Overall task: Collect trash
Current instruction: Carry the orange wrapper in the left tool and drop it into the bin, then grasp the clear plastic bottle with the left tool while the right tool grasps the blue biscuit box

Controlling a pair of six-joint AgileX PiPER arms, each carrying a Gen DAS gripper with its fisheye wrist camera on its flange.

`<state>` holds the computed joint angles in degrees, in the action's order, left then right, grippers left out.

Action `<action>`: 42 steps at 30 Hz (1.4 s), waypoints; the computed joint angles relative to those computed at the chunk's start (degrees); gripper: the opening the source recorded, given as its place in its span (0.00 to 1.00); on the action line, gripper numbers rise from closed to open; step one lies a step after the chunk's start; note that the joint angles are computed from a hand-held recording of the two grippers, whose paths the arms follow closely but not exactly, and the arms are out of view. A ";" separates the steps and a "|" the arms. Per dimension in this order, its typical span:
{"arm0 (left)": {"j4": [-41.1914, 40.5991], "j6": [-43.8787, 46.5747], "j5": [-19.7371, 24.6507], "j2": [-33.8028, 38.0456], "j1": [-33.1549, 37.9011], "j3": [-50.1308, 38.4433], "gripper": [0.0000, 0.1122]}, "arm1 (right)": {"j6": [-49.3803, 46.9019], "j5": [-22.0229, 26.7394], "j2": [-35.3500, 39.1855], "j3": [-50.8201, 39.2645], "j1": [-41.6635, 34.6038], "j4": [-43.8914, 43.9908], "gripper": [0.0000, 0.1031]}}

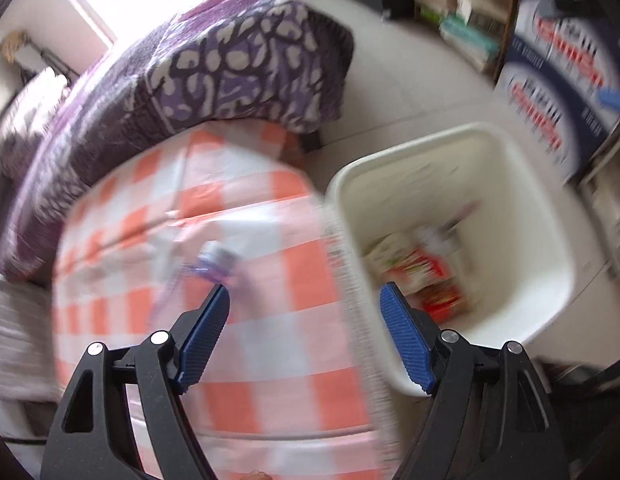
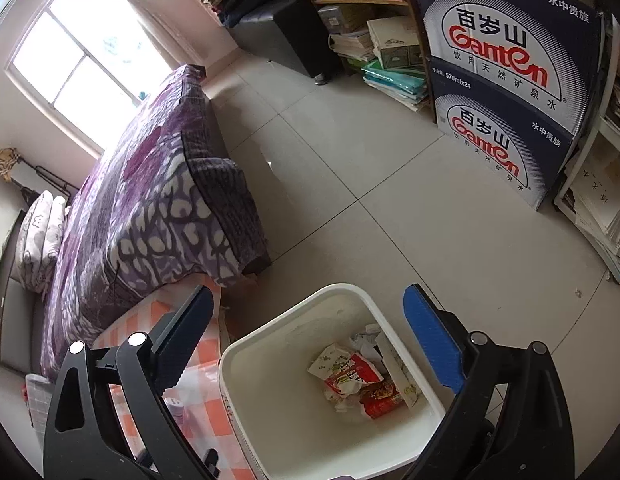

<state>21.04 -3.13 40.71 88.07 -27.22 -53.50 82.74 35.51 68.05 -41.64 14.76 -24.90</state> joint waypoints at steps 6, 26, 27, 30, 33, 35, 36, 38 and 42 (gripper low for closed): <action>10.05 4.15 3.09 9.45 6.68 -5.82 0.69 | 1.23 0.00 4.37 -2.59 3.85 -0.78 0.92; -34.46 39.29 5.91 12.24 48.52 -19.08 0.59 | -1.75 1.93 30.22 -25.21 24.11 2.01 0.91; -37.10 40.70 6.33 11.69 51.88 -19.58 0.59 | -2.98 2.23 32.10 -27.22 25.40 2.78 0.92; -42.93 42.43 8.32 9.89 59.56 -20.25 0.59 | -10.64 2.83 38.08 -34.09 29.30 8.08 0.92; -45.08 42.89 6.47 6.90 66.15 -18.66 0.59 | -13.00 3.02 43.62 -40.14 33.68 12.01 0.92; -49.62 45.63 7.01 5.29 71.95 -17.77 0.59 | -11.63 3.79 48.59 -45.37 36.97 13.30 0.92; -51.83 46.79 7.55 4.78 74.45 -17.38 0.59 | -10.38 5.24 51.03 -48.29 38.54 12.72 0.92; -53.61 47.23 8.42 4.20 78.25 -17.35 0.59 | -8.14 10.06 57.20 -56.68 41.67 10.82 0.92; -56.52 47.87 13.50 4.80 84.39 -21.55 0.59 | -1.40 16.48 65.13 -67.24 45.58 7.03 0.92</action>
